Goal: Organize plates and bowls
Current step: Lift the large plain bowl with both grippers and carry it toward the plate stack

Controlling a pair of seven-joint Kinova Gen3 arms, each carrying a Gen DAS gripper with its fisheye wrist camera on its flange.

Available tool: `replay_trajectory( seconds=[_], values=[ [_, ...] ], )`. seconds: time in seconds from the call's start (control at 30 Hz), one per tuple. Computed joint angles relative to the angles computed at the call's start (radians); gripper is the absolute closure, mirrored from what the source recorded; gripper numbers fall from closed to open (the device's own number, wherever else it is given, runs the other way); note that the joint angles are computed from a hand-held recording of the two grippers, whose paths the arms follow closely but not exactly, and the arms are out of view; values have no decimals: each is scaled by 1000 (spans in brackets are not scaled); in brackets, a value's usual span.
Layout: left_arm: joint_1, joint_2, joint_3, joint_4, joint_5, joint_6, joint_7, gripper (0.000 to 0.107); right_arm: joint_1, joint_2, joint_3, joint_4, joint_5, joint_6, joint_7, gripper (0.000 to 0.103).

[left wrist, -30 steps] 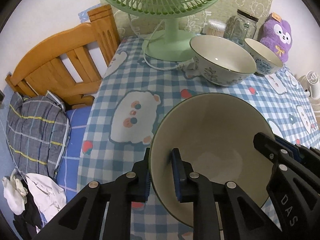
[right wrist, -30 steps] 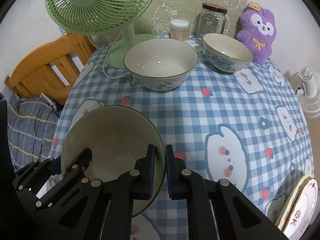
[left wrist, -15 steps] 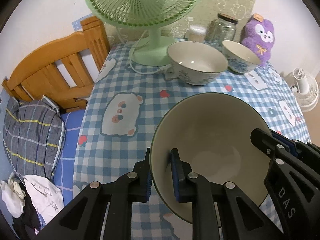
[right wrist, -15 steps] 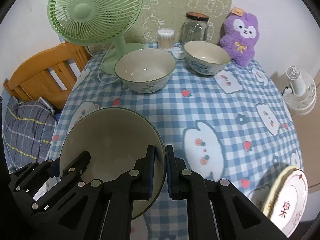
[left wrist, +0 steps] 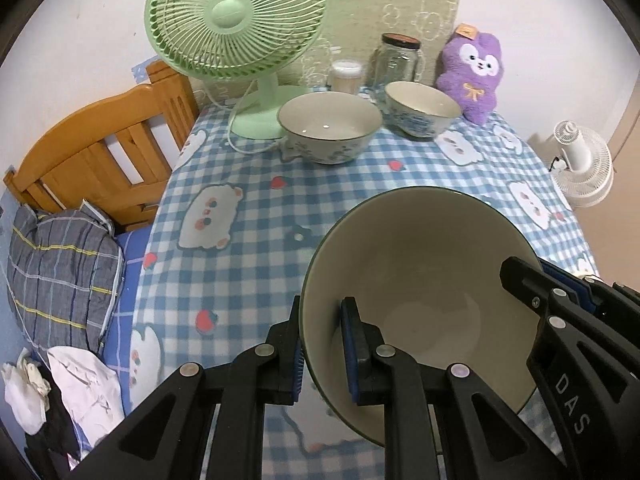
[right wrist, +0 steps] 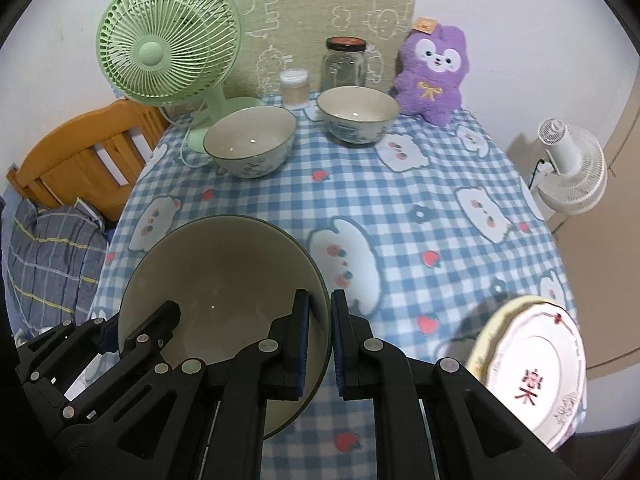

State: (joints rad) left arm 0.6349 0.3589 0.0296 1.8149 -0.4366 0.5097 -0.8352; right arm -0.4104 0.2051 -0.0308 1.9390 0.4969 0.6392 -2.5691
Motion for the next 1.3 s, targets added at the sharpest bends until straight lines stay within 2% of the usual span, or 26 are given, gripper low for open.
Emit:
replay_trajectory(
  seconds=[0.2,0.33,0.43,0.63,0.9,1.3],
  values=[
    [84,-10,-15,13,-49,19,128,94,46,-63,-11,69,-30,-22,65,90],
    [108,-11,4,18,-51,33,188,94,75,-103,-19,117,-50,-34,89,90],
    [167,-15,-11,33,-111,40,281,94,100,-134,-28,157,-71,-50,123,90],
    [186,-1,17,55,-119,43,363,94,144,-152,-38,212,-125,-80,207,90],
    [211,16,21,77,-132,34,425,94,159,-145,-39,248,-159,-98,251,90],
    [196,49,24,81,-86,16,389,94,141,-97,-26,257,-152,-107,224,89]
  ],
)
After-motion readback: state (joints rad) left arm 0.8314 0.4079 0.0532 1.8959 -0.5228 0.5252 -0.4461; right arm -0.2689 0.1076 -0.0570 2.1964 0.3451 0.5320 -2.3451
